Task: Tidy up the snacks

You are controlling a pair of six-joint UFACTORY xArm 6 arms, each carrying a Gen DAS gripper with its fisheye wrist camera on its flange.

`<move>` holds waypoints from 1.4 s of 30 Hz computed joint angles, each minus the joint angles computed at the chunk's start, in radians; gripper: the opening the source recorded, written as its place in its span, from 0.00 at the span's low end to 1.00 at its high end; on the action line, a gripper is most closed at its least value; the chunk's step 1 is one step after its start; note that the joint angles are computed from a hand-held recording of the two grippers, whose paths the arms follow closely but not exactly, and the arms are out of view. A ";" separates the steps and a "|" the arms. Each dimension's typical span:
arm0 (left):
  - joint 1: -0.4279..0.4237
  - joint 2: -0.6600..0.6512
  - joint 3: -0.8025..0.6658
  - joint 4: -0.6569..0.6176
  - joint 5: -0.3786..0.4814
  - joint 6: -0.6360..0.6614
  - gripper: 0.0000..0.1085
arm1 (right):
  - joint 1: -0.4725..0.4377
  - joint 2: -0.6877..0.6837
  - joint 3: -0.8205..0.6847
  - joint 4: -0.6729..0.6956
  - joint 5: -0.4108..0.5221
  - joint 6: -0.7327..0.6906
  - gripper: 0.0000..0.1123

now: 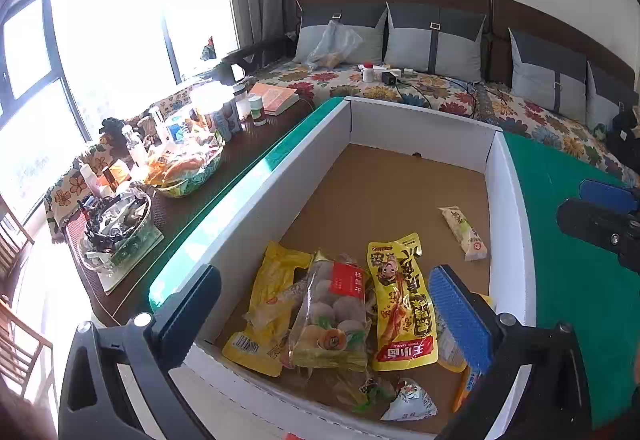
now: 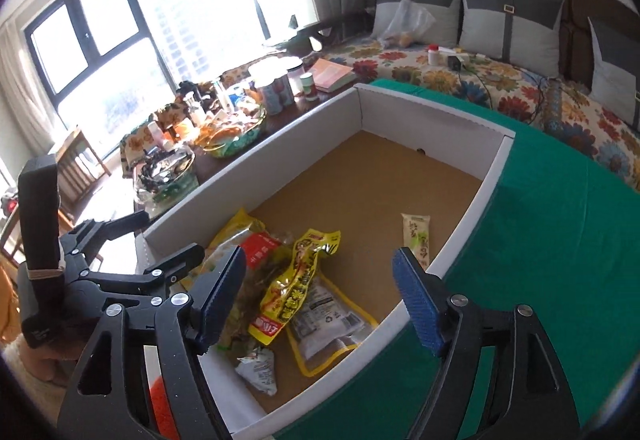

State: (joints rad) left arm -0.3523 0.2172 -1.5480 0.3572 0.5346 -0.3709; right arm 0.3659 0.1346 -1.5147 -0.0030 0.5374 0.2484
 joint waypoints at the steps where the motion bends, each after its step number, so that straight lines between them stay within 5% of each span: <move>1: -0.008 -0.011 0.001 0.041 0.006 -0.032 0.95 | -0.001 -0.024 0.027 -0.046 -0.031 0.031 0.77; 7: -0.037 -0.058 0.027 0.280 0.028 -0.252 0.95 | -0.010 -0.136 0.185 -0.152 -0.284 0.113 0.80; 13: -0.058 -0.093 0.050 0.252 0.073 -0.282 0.95 | 0.006 -0.128 0.118 -0.155 -0.063 0.127 0.81; 42: -0.030 -0.106 0.054 0.183 0.124 -0.209 0.95 | 0.066 -0.034 -0.002 -0.186 0.119 0.172 0.81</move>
State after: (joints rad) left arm -0.3826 0.1108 -1.4945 0.5407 0.6582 -0.5797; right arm 0.4317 0.1009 -1.5167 -0.1893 0.6559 0.4201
